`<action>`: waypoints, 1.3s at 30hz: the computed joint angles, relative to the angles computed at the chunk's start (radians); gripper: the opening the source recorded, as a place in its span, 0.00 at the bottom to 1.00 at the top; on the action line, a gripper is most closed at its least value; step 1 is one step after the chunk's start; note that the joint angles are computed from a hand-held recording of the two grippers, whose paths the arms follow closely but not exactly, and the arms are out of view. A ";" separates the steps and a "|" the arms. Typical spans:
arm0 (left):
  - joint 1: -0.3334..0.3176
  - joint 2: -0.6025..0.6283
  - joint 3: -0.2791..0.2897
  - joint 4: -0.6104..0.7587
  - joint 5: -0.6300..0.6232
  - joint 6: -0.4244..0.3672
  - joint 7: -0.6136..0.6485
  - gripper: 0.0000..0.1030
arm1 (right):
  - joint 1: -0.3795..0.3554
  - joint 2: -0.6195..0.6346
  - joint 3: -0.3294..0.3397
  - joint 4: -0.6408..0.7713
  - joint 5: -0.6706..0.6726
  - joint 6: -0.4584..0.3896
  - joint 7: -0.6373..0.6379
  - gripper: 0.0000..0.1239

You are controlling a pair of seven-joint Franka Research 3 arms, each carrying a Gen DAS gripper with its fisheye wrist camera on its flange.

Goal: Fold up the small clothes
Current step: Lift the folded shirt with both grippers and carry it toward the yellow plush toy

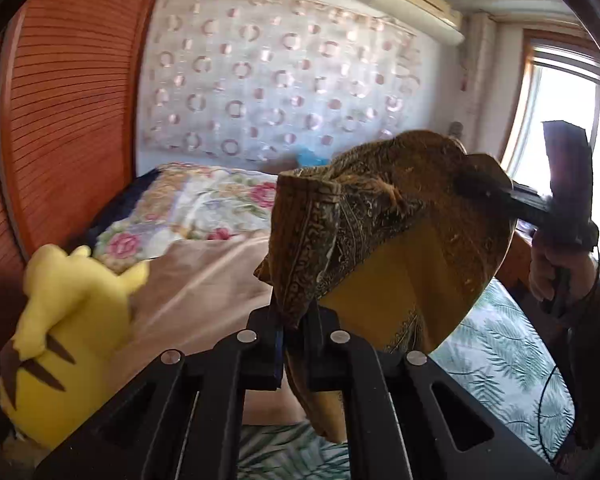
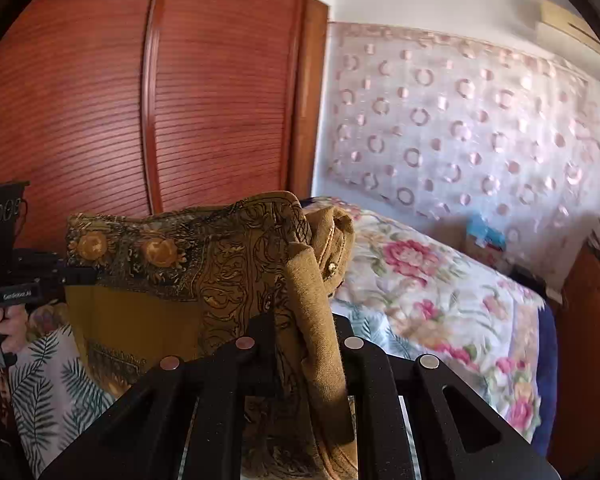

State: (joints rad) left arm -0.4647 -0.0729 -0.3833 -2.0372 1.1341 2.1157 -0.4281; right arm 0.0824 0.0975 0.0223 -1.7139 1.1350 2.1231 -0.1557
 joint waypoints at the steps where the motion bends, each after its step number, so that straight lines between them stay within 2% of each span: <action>1: 0.000 -0.009 -0.001 -0.018 -0.005 -0.013 -0.021 0.07 | 0.019 0.015 0.015 0.022 -0.020 0.016 0.013 0.10; 4: -0.001 -0.036 -0.005 -0.074 -0.034 -0.024 -0.071 0.07 | 0.063 0.069 0.052 0.096 -0.070 0.054 0.015 0.10; 8: -0.004 -0.043 -0.019 -0.112 -0.049 -0.032 -0.099 0.07 | 0.127 0.151 0.101 0.191 -0.152 0.155 0.032 0.10; 17: 0.018 -0.109 -0.019 -0.234 -0.090 0.055 -0.191 0.07 | 0.225 0.246 0.174 0.266 -0.302 0.257 0.086 0.10; 19: 0.027 -0.118 -0.015 -0.253 -0.090 0.079 -0.199 0.07 | 0.237 0.290 0.170 0.328 -0.349 0.237 0.158 0.11; 21: 0.035 -0.122 -0.016 -0.264 -0.091 0.098 -0.209 0.07 | 0.213 0.313 0.174 0.375 -0.345 0.182 0.235 0.16; 22: 0.038 -0.120 -0.017 -0.267 -0.091 0.104 -0.214 0.07 | 0.207 0.332 0.176 0.408 -0.340 0.161 0.284 0.24; 23: 0.040 -0.115 -0.019 -0.265 -0.095 0.106 -0.212 0.07 | 0.206 0.349 0.177 0.437 -0.339 0.168 0.322 0.33; 25: 0.042 -0.112 -0.020 -0.265 -0.101 0.107 -0.208 0.07 | 0.211 0.366 0.185 0.461 -0.335 0.225 0.365 0.37; 27: 0.043 -0.115 -0.022 -0.266 -0.102 0.102 -0.210 0.07 | 0.189 0.352 0.199 0.444 -0.319 0.249 0.344 0.37; 30: 0.048 -0.123 -0.020 -0.273 -0.099 0.113 -0.224 0.07 | 0.167 0.348 0.196 0.440 -0.330 0.216 0.332 0.37; 36: 0.054 -0.140 -0.021 -0.287 -0.114 0.133 -0.226 0.08 | 0.160 0.310 0.172 0.327 -0.375 0.178 0.374 0.37; 39: 0.045 -0.120 -0.039 -0.249 -0.141 0.057 -0.170 0.13 | 0.149 0.315 0.163 0.321 -0.383 0.128 0.401 0.37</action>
State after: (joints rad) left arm -0.4196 -0.1930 -0.4228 -2.2860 0.9932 2.1726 -0.5977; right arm 0.2312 0.4126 0.1854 -1.3930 0.7520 2.2514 0.2455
